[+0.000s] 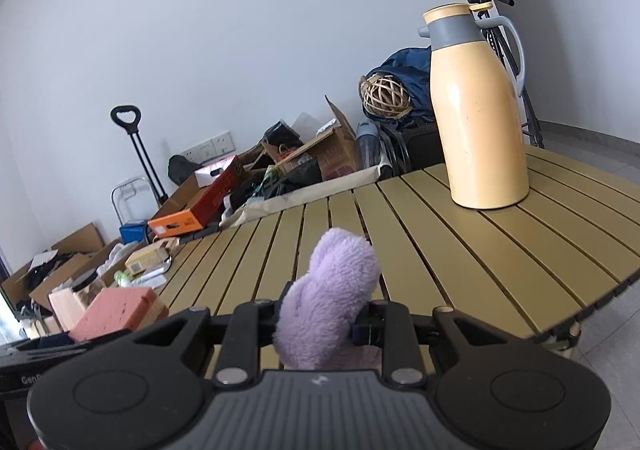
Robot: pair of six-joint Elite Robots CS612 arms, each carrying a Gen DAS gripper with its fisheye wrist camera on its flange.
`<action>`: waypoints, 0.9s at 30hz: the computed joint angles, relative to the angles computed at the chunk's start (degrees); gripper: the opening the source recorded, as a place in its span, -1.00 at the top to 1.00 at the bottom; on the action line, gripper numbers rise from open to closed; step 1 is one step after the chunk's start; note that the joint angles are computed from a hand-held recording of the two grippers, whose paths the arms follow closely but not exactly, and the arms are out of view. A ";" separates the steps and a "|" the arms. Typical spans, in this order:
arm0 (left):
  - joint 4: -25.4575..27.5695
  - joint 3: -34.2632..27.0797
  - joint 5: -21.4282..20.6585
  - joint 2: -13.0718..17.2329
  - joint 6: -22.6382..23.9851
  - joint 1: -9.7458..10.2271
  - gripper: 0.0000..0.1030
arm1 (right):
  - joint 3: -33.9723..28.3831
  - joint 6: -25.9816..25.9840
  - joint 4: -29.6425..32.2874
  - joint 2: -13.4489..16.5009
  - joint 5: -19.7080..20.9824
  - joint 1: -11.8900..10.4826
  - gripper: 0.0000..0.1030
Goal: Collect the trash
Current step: 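Carry the sponge and lavender towel with both tools over the black bin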
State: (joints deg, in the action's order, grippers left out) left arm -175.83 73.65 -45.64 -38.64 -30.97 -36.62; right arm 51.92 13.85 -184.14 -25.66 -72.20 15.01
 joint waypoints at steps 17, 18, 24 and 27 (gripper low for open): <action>4.32 7.43 -3.03 -3.73 -2.84 -3.55 -0.91 | 15.31 -4.45 -1.47 -7.36 2.37 -0.93 0.56; 4.71 7.73 -3.35 -3.82 -3.05 -3.65 -0.91 | 16.00 -4.79 -1.22 -7.62 2.41 -0.96 0.56; 7.68 9.41 -5.63 -4.11 -4.46 -4.17 -0.91 | 19.11 -7.28 1.63 -8.57 2.77 -0.86 0.55; 9.50 9.80 -7.02 -4.03 -5.42 -4.28 -0.91 | 20.12 -8.68 3.36 -8.73 2.74 -0.73 0.56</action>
State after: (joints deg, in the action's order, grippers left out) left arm -166.33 83.45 -52.66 -42.67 -36.39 -40.89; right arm 72.04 5.18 -180.78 -34.39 -69.46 14.28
